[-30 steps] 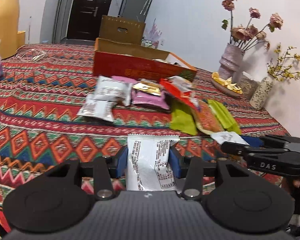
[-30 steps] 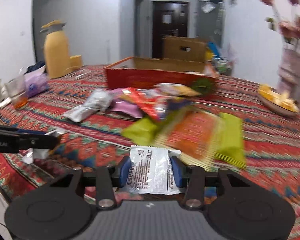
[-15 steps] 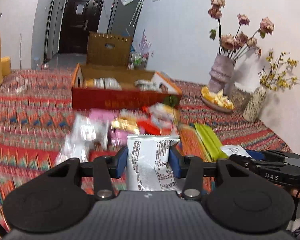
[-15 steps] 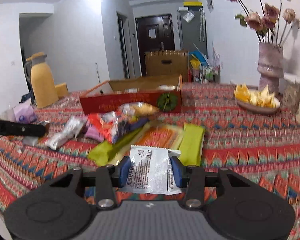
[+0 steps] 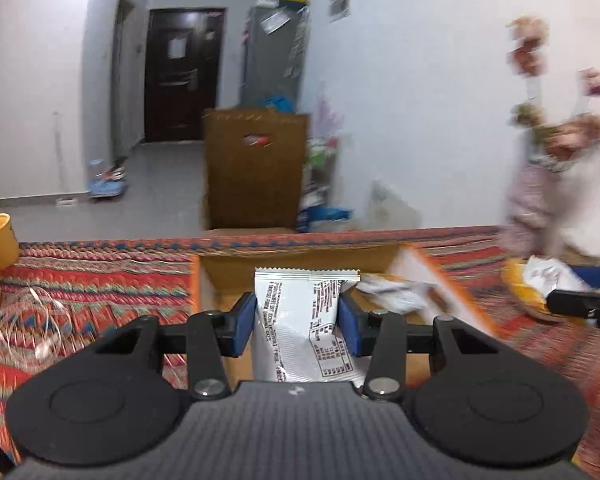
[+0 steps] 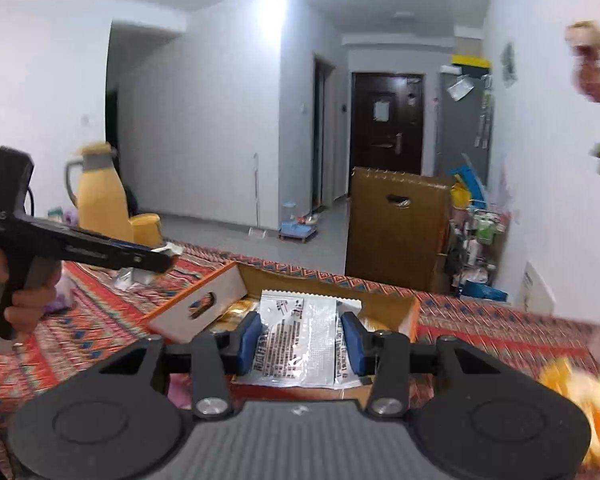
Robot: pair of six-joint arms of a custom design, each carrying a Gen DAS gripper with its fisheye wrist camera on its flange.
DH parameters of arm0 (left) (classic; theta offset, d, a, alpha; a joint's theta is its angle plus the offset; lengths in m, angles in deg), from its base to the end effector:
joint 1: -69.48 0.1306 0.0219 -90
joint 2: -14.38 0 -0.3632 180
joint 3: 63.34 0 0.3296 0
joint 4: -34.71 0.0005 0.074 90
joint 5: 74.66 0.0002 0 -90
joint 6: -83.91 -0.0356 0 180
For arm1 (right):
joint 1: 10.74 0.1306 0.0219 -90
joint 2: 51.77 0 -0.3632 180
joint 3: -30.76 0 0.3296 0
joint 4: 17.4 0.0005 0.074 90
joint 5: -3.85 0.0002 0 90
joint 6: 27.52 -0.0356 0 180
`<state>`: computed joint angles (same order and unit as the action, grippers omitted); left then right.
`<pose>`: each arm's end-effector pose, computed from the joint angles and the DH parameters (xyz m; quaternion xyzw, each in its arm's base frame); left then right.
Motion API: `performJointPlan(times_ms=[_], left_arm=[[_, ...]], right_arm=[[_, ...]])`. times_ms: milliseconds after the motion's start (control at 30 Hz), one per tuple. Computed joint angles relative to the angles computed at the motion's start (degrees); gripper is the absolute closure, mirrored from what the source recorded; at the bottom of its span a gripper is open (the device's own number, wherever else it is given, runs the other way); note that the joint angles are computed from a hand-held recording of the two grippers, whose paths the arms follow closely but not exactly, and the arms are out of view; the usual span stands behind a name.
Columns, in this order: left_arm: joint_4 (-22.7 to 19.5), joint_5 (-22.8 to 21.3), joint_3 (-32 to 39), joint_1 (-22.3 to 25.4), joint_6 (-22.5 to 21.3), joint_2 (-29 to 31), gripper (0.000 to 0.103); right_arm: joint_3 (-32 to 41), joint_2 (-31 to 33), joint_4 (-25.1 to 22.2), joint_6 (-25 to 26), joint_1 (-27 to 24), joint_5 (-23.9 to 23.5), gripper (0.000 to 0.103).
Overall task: Organize snacks
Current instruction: 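Carry both white packets over the orange box, then open both tools to drop the white packets into the box and withdraw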
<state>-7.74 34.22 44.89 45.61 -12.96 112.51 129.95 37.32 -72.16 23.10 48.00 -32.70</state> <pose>0.4420 -0.2087 0.4902 0.3053 0.8124 -0.2124 0.4491 0.2367 0.3338 0.4845 0.0323 0.8416 -0.0119 0.5390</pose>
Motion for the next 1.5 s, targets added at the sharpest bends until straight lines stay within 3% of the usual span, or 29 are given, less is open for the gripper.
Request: performJointPlan(times_ms=[100, 233, 367, 433, 500, 567, 667, 767, 867, 967, 1100, 1200, 1267, 1367, 1500], left_arm=[[-5.90, -3.82, 13.17, -1.32, 1.23, 12.01, 0.059], [-12.33, -8.96, 27.98, -2.84, 2.18, 24.43, 0.059], [-17.78, -10.94, 38.23, -3.57, 0.73, 32.17, 0.057], [-20.94, -13.04, 43.29, -3.83, 1.49, 35.25, 0.051], [-24.45, -11.27, 47.70, -3.67, 1.14, 37.43, 0.029], [-20.95, -9.82, 44.18, -3.51, 1.14, 35.61, 0.028], [-18.94, -9.90, 41.75, -3.67, 0.84, 33.89, 0.028], [-18.87, -9.29, 40.01, -3.28, 1.68, 31.83, 0.028], [-17.85, -9.31, 35.97, -2.65, 0.96, 27.88, 0.026], [-15.93, -7.91, 29.10, -1.50, 0.13, 21.49, 0.021], [-11.07, -5.68, 16.11, 0.41, 0.12, 9.44, 0.009], [-6.52, -1.41, 5.15, 2.79, -1.05, -1.19, 0.000], [-3.55, 1.36, -1.34, 4.27, -3.11, -7.79, 0.000], [-0.55, 3.99, -9.68, 6.36, -5.37, -16.87, 0.000], [1.90, 11.04, -18.70, 9.79, -5.76, -26.57, 0.000]], right_arm=[[4.13, 5.32, 3.17, 5.42, -11.06, -13.10, 0.060], [14.50, 16.87, -1.08, 6.50, -20.69, -24.07, 0.060], [23.27, 26.05, -6.63, 5.69, -25.42, -26.98, 0.060], [25.28, 28.58, -7.10, 5.03, -26.79, -28.24, 0.059], [26.64, 29.80, -7.96, 2.22, -27.82, -30.75, 0.037], [22.92, 27.54, -3.09, 0.30, -28.18, -32.04, 0.019], [18.04, 24.07, 0.47, -0.24, -27.74, -29.48, 0.019], [16.17, 21.27, 0.89, -0.64, -27.40, -28.37, 0.019], [11.83, 16.23, 3.37, -1.09, -26.19, -26.33, 0.017], [8.34, 10.54, 2.47, -2.46, -24.08, -23.90, 0.014], [7.43, 4.98, -4.09, -5.37, -18.99, -18.02, 0.009], [7.54, 1.10, -9.71, -9.01, -12.35, -12.07, 0.000], [7.84, -0.69, -13.49, -12.04, -6.82, -7.01, 0.000], [8.54, -1.93, -20.69, -18.72, 2.82, 1.32, 0.000], [12.53, 1.40, -37.27, -35.64, 14.41, 10.25, 0.000]])
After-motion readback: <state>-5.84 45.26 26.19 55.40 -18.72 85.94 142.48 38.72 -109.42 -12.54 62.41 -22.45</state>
